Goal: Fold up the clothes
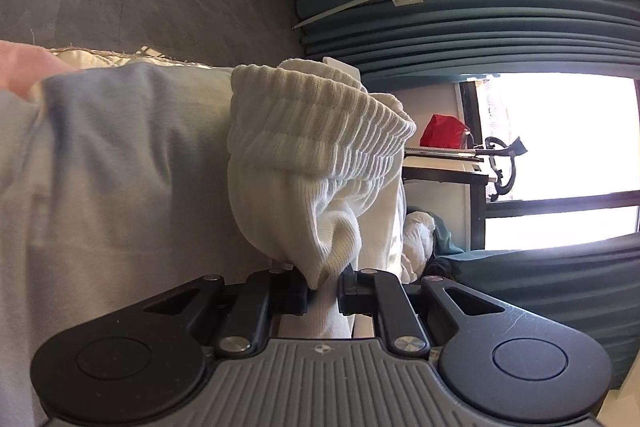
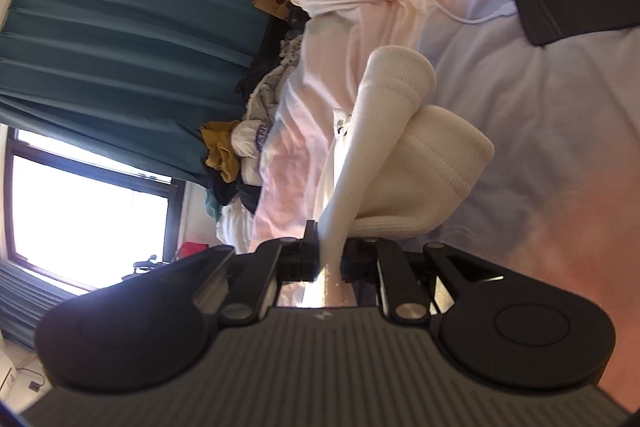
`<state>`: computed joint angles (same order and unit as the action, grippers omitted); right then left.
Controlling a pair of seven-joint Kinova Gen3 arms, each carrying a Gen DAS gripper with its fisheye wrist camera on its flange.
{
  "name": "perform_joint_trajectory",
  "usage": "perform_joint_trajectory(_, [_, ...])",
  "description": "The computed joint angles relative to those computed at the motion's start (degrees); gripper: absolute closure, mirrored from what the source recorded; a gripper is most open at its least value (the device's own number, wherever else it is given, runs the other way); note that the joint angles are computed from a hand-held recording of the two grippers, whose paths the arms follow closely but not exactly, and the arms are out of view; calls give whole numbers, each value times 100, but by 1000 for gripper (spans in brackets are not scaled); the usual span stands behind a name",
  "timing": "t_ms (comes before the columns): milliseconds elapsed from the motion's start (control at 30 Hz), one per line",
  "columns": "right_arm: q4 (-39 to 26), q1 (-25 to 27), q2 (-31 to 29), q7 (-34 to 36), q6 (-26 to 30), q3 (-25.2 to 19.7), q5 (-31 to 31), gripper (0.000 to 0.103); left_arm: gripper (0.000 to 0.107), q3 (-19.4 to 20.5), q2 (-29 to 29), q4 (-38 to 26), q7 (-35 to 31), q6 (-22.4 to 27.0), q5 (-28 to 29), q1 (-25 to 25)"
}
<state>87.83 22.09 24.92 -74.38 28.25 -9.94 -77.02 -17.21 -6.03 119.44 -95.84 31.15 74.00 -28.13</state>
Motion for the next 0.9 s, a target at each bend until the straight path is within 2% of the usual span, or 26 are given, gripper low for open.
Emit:
perform_joint_trajectory(67, [-29, -299, 49, -466, 312, 520, 317, 90, 93, 37, -10, -16, 299, -21, -310, -3])
perform_joint_trajectory(167, [-147, -760, 264, -1165, 821, 1316, 447, 90, 92, 119, 1, -101, 806, -80, -890, 11])
perform_joint_trajectory(200, [-199, -926, 318, -1398, 980, 1580, 491, 90, 91, 284, -17, -113, 888, -71, -1000, -144])
perform_joint_trajectory(267, [-308, -1041, 412, -1864, 1180, 1789, 707, 90, 86, 799, -88, -123, 1061, -21, -1207, -670])
perform_joint_trajectory(333, [-354, -883, 441, -2098, 1179, 1573, 889, 89, 81, 1290, -189, -116, 1217, 59, -1396, -1201])
perform_joint_trajectory(433, [-358, -388, 446, -2268, 960, 825, 1244, 88, 57, 1868, -514, -15, 1415, 346, -1635, -1998])
perform_joint_trajectory(567, [-415, 17, 472, -2545, 809, 204, 1711, 88, 48, 2752, -1126, -145, 2048, 926, -2507, -3059])
perform_joint_trajectory(600, [-427, 8, 482, -2625, 834, 222, 1749, 88, 45, 3017, -1371, -156, 2228, 1002, -2740, -3325])
perform_joint_trajectory(700, [-432, -258, 488, -2702, 1020, 654, 1560, 86, 43, 3813, -2167, -367, 2438, 1282, -3439, -4037])
perform_joint_trajectory(767, [-505, -253, 499, -2860, 1008, 600, 1800, 81, 41, 4290, -2536, -568, 2725, 1268, -3905, -4184])
perform_joint_trajectory(800, [-567, -249, 503, -2991, 994, 543, 2033, 78, 41, 4449, -2562, -659, 2817, 1189, -4045, -4099])
perform_joint_trajectory(867, [-676, -226, 514, -3256, 962, 415, 2478, 68, 41, 4804, -2296, -878, 3146, 870, -4423, -3775])
perform_joint_trajectory(900, [-663, -144, 514, -3355, 876, 269, 2597, 67, 41, 5070, -2037, -1028, 3335, 662, -4656, -3628])
